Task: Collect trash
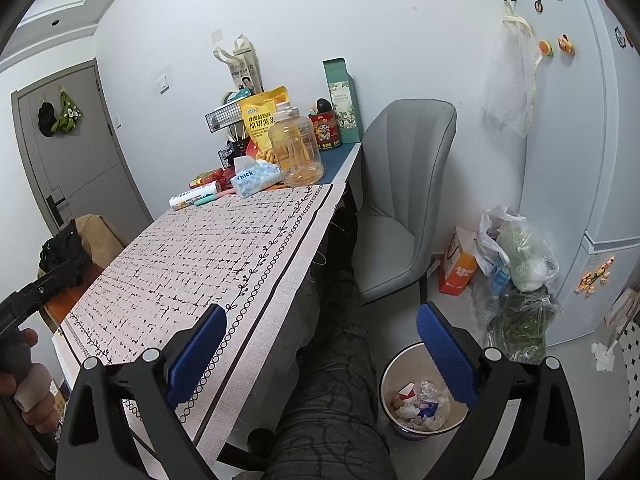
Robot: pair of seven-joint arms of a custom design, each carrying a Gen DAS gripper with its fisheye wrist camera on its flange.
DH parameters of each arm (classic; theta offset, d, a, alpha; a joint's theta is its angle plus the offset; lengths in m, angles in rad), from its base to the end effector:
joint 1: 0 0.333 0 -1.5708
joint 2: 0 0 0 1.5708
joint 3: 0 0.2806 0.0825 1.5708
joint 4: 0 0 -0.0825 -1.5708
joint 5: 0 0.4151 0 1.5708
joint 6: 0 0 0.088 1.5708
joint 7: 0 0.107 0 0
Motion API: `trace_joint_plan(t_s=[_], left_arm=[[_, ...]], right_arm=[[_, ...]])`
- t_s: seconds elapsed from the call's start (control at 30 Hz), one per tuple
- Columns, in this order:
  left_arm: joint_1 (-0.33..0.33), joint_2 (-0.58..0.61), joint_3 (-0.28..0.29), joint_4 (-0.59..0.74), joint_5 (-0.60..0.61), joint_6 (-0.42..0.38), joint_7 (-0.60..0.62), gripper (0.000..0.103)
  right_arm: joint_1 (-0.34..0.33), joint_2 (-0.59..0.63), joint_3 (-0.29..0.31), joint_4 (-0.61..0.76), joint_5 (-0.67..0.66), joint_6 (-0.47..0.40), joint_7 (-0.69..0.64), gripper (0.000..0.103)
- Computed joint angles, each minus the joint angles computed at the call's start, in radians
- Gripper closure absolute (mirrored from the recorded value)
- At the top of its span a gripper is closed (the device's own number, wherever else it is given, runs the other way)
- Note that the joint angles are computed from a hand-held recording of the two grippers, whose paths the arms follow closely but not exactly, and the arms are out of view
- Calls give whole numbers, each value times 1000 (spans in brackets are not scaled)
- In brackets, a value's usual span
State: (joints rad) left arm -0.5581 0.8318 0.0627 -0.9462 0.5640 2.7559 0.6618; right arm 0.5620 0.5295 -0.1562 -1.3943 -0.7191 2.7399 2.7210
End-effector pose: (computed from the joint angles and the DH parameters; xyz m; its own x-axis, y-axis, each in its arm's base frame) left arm 0.7017 -0.4302 0.4629 -0.1493 -0.9723 0.1799 -0.5171 -0.0783 -0.8523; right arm 0.6820 0.3488 0.4508 -0.0557 -0.9869 -0.1516 -0.5668 0.1562 -0.8089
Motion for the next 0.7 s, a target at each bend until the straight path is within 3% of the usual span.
trace_joint_plan(t_s=[0.7], left_arm=[[-13, -37, 24, -55, 48, 12, -72, 6]], right_arm=[[22, 21, -13, 23, -23, 1, 17, 9]])
